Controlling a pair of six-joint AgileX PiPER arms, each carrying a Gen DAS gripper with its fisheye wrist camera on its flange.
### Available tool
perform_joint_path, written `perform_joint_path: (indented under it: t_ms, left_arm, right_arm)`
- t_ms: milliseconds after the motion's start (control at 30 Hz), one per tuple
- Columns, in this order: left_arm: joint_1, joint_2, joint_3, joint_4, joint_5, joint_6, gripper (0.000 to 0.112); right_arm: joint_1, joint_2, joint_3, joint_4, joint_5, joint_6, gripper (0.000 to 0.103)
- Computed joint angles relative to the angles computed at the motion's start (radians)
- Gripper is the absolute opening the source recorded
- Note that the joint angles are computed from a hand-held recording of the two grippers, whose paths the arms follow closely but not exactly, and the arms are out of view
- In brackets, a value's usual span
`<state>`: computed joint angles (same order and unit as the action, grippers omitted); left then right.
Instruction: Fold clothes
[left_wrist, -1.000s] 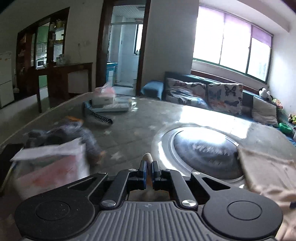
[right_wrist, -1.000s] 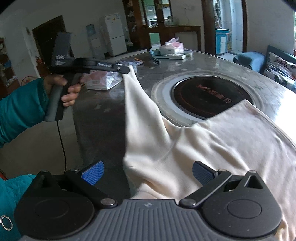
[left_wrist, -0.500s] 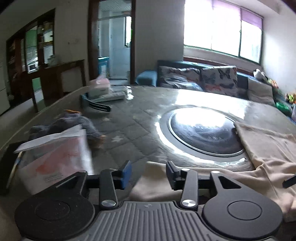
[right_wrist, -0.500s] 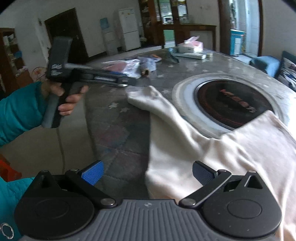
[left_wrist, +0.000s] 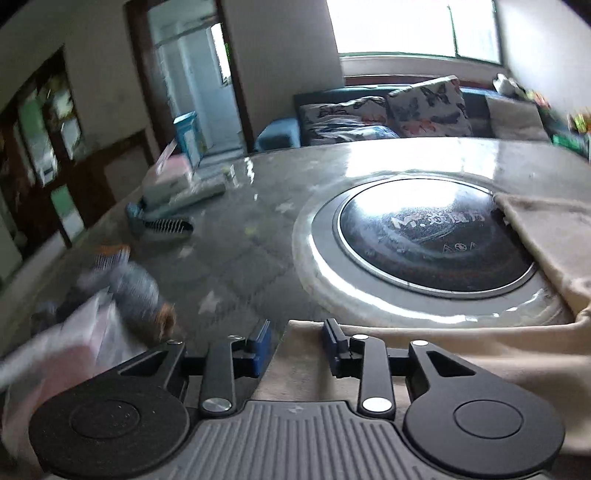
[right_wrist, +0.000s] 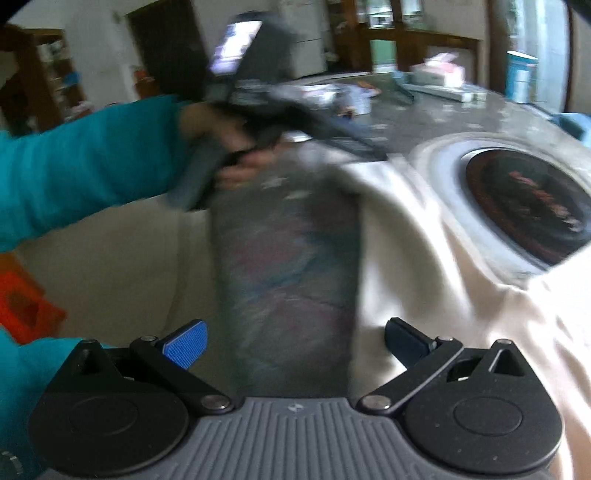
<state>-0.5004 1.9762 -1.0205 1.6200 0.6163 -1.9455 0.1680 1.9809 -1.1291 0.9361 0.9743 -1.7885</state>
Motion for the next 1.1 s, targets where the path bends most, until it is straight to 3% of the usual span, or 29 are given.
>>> perform_joint_path:
  t_ms: [133, 167, 200, 333, 500, 733, 933, 967, 1100]
  left_arm:
    - [0.011, 0.055, -0.091, -0.046, 0.018, 0.105, 0.038]
    - [0.017, 0.053, -0.093, -0.052, 0.021, 0.112, 0.043]
    - [0.020, 0.048, -0.091, -0.053, 0.030, 0.107, 0.048]
    - [0.009, -0.001, -0.046, -0.054, 0.085, 0.051, 0.050]
    - [0.002, -0.073, 0.041, -0.058, 0.024, -0.003, 0.065]
    - [-0.024, -0.039, 0.062, -0.036, 0.056, -0.032, 0.066]
    - [-0.053, -0.037, 0.002, -0.170, 0.128, 0.106, 0.065]
    - [-0.061, -0.045, -0.008, -0.177, 0.123, 0.109, 0.065]
    - [-0.091, -0.075, -0.065, -0.152, -0.030, 0.105, 0.065]
  right_arm:
    - [0.005, -0.014, 0.033, -0.004, 0.007, -0.052, 0.103]
    - [0.002, -0.010, 0.028, -0.010, 0.024, -0.050, 0.103]
    - [-0.002, -0.005, 0.020, -0.016, 0.042, -0.047, 0.103]
    - [-0.017, 0.011, -0.008, -0.037, 0.093, -0.032, 0.103]
    - [-0.045, 0.002, -0.026, 0.042, 0.077, -0.028, 0.103]
    - [-0.091, 0.018, -0.045, 0.045, 0.020, 0.071, 0.103]
    - [-0.197, -0.002, -0.028, 0.048, 0.035, 0.059, 0.103]
    - [-0.208, -0.004, -0.027, 0.045, 0.025, 0.066, 0.103]
    - [-0.220, -0.013, 0.022, 0.030, -0.004, 0.049, 0.103]
